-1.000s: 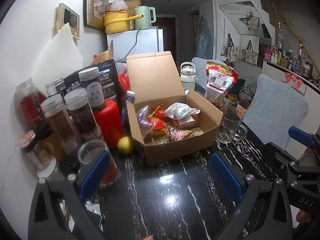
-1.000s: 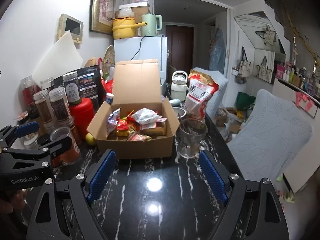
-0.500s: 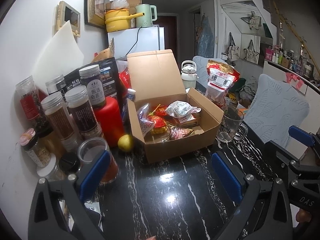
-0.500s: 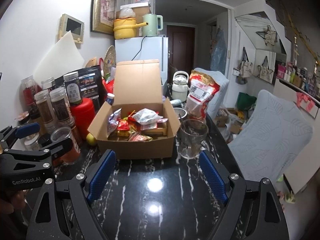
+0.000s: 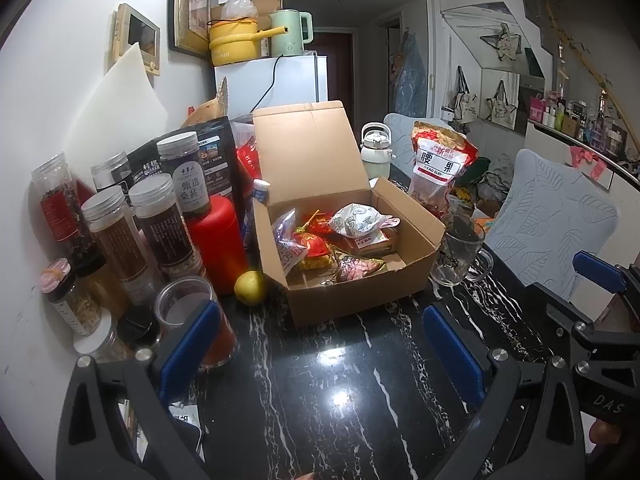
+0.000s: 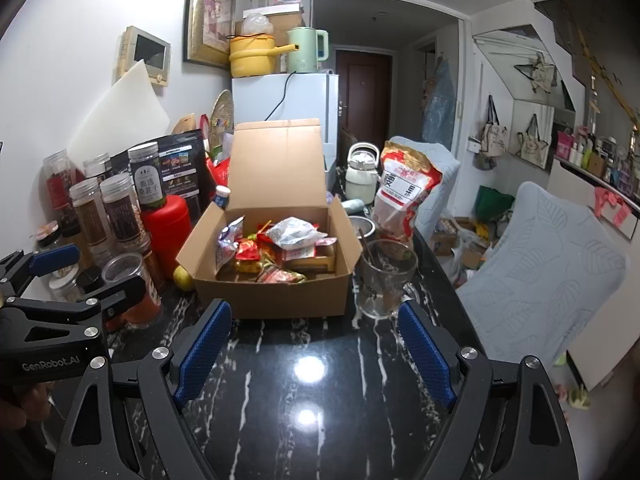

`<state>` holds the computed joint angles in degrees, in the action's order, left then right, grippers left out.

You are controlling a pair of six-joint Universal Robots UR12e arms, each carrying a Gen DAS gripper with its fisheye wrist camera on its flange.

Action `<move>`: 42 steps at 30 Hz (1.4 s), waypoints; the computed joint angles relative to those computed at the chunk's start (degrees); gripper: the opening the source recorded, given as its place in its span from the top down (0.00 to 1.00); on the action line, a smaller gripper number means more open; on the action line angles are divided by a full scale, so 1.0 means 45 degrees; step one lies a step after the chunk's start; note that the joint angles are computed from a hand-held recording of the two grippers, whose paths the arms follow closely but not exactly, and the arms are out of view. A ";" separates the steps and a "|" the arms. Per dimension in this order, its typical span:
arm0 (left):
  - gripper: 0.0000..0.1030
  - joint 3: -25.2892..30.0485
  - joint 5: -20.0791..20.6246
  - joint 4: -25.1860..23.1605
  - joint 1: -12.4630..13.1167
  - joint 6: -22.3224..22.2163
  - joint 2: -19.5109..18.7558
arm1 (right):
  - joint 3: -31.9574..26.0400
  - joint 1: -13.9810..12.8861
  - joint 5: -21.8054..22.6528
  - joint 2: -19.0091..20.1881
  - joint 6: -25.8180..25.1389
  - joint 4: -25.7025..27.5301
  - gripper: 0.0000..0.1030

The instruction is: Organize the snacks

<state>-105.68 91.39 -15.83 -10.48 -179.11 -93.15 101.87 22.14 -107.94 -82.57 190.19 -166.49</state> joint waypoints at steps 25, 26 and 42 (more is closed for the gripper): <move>0.00 0.0135 -0.0277 -0.0024 0.0084 0.0096 -0.0083 | 0.0057 -0.0068 -0.0118 -0.0001 -0.0015 0.0177 0.16; 0.00 0.0149 -0.0236 -0.0050 0.0083 0.0088 -0.0095 | 0.0061 -0.0076 -0.0119 -0.0001 -0.0023 0.0179 0.16; 0.00 0.0238 -0.0016 -0.0116 0.0019 0.0059 -0.0210 | -0.0011 -0.0119 -0.0082 0.0046 -0.0026 0.0371 0.16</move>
<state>-104.61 91.32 -16.36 -10.39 -178.84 -94.09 101.82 21.61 -108.31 -82.37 190.08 -164.83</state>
